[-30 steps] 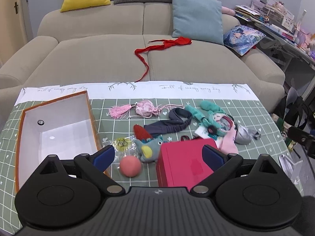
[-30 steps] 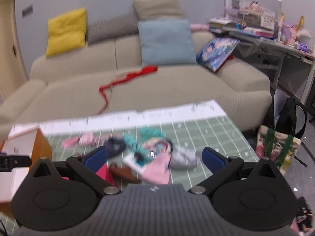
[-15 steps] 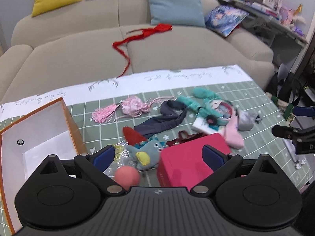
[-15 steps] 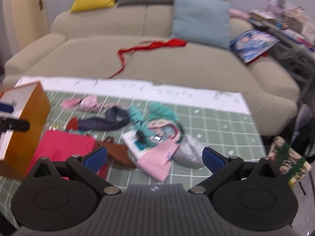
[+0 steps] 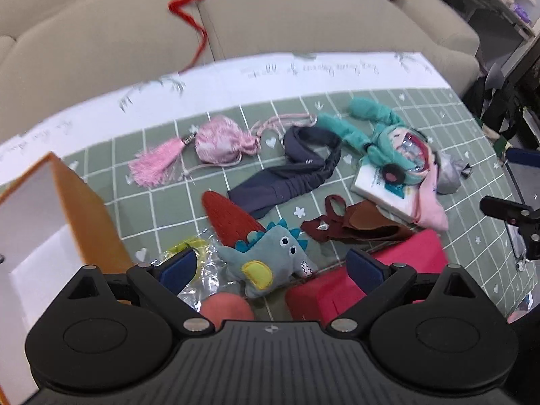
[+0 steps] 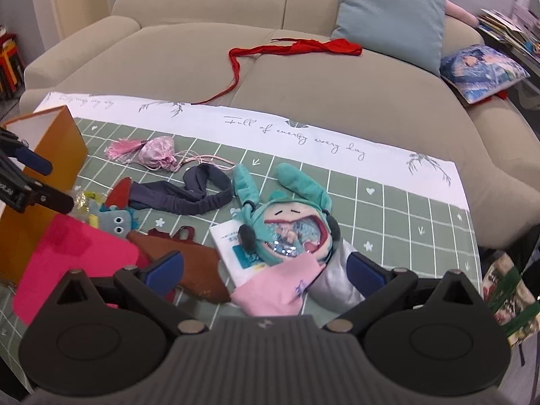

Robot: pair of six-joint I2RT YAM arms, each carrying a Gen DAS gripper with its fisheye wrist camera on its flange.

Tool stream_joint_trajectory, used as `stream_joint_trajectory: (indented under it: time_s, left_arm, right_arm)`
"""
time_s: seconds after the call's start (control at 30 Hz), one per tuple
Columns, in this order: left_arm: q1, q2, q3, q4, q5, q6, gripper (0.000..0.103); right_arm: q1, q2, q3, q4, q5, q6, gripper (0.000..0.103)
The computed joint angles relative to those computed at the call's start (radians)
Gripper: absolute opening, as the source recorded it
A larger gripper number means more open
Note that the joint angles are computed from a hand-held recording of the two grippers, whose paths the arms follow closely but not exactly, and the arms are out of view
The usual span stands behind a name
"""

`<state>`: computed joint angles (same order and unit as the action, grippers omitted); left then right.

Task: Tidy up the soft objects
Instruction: 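Move left tool toward blue dinosaur plush while right tool approaches teal-haired doll plush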

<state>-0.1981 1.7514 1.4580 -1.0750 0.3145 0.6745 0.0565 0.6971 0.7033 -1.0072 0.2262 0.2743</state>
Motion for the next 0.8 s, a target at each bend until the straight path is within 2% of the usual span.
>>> stream_joint_trajectory:
  time_s: [0.17, 0.37, 0.63, 0.7, 0.8]
  left_arm:
    - [-0.047, 0.097, 0.025, 0.037, -0.068, -0.034, 0.103]
    - [-0.073, 0.214, 0.089, 0.013, -0.102, -0.066, 0.103]
    - [-0.073, 0.341, 0.176, -0.059, -0.081, -0.108, 0.103]
    - [-0.076, 0.352, 0.168, -0.047, -0.088, -0.111, 0.086]
    - [-0.074, 0.341, 0.135, -0.011, -0.076, -0.097, 0.08]
  right_arm:
    - [-0.111, 0.078, -0.015, 0.082, -0.064, -0.112, 0.1]
    - [-0.194, 0.142, -0.04, 0.16, -0.111, -0.174, 0.1]
    - [-0.237, 0.211, -0.058, 0.237, -0.139, -0.209, 0.1]
    - [-0.244, 0.219, -0.06, 0.248, -0.145, -0.213, 0.1]
    - [-0.253, 0.231, -0.063, 0.263, -0.15, -0.224, 0.1]
